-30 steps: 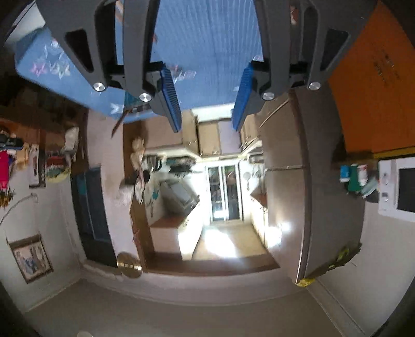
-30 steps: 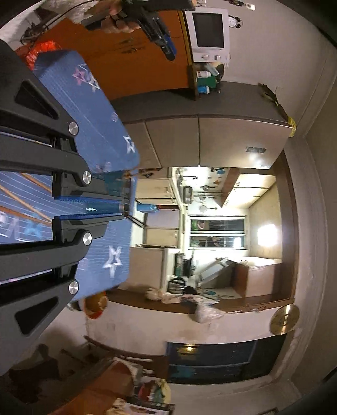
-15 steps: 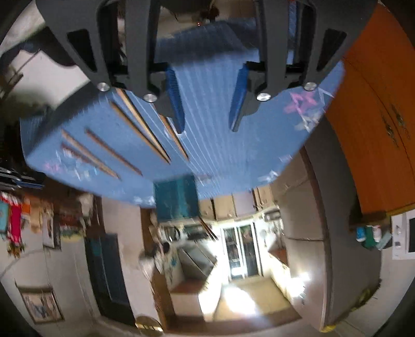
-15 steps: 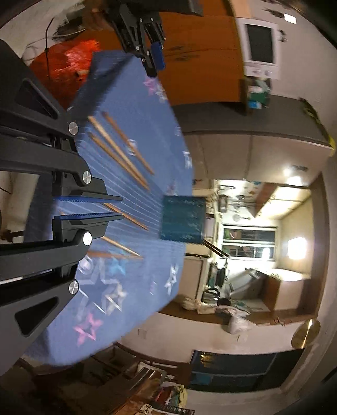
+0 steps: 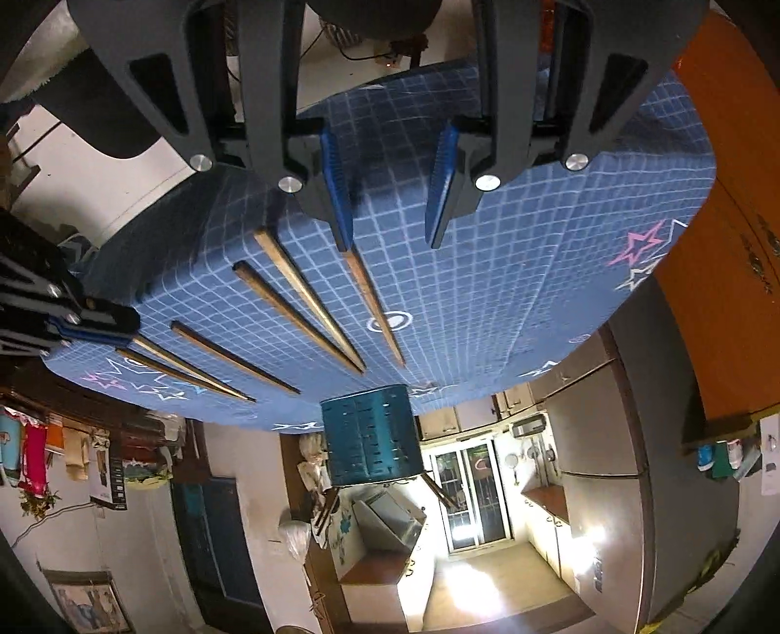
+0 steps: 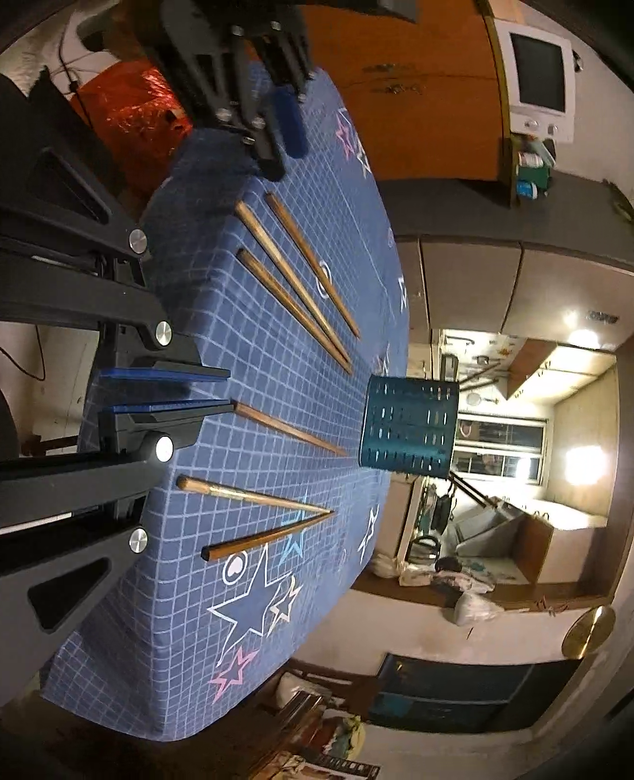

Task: Organize utensils
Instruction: 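Move both open tools back over the remaining chopsticks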

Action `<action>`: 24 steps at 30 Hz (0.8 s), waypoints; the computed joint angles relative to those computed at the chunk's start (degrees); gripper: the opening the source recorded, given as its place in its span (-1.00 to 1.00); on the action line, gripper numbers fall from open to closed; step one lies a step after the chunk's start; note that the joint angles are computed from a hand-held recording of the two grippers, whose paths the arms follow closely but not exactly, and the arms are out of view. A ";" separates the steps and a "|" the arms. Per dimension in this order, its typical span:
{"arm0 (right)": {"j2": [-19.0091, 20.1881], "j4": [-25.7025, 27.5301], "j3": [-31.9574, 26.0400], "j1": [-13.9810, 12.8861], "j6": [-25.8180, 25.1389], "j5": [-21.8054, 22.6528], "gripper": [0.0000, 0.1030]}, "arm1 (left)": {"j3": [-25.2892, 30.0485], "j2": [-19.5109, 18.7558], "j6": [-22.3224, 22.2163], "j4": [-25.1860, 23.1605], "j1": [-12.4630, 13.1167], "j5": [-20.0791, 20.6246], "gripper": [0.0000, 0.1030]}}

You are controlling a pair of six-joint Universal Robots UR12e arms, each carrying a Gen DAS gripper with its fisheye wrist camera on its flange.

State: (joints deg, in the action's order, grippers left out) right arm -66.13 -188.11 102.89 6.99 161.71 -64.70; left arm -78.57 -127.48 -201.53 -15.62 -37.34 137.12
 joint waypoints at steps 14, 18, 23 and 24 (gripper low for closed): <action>2.09 -0.96 -2.31 0.93 4.35 -2.56 -0.62 | 2.95 -2.73 3.61 1.75 -0.48 2.91 -0.43; 2.91 -1.10 -3.02 1.45 5.62 -4.59 -0.62 | 4.24 -3.88 3.72 2.23 -0.68 4.71 -0.43; 3.75 -1.45 -3.95 2.01 6.67 -6.12 -0.62 | 4.99 -4.82 4.24 3.99 -0.83 5.78 -0.44; 3.93 -1.79 -4.07 2.18 6.75 -6.67 -0.62 | 5.11 -5.01 4.51 4.45 -0.87 6.03 -0.45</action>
State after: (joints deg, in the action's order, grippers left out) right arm -62.19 -189.90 98.81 9.17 168.46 -71.36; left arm -73.46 -132.49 -197.02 -11.17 -38.21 143.16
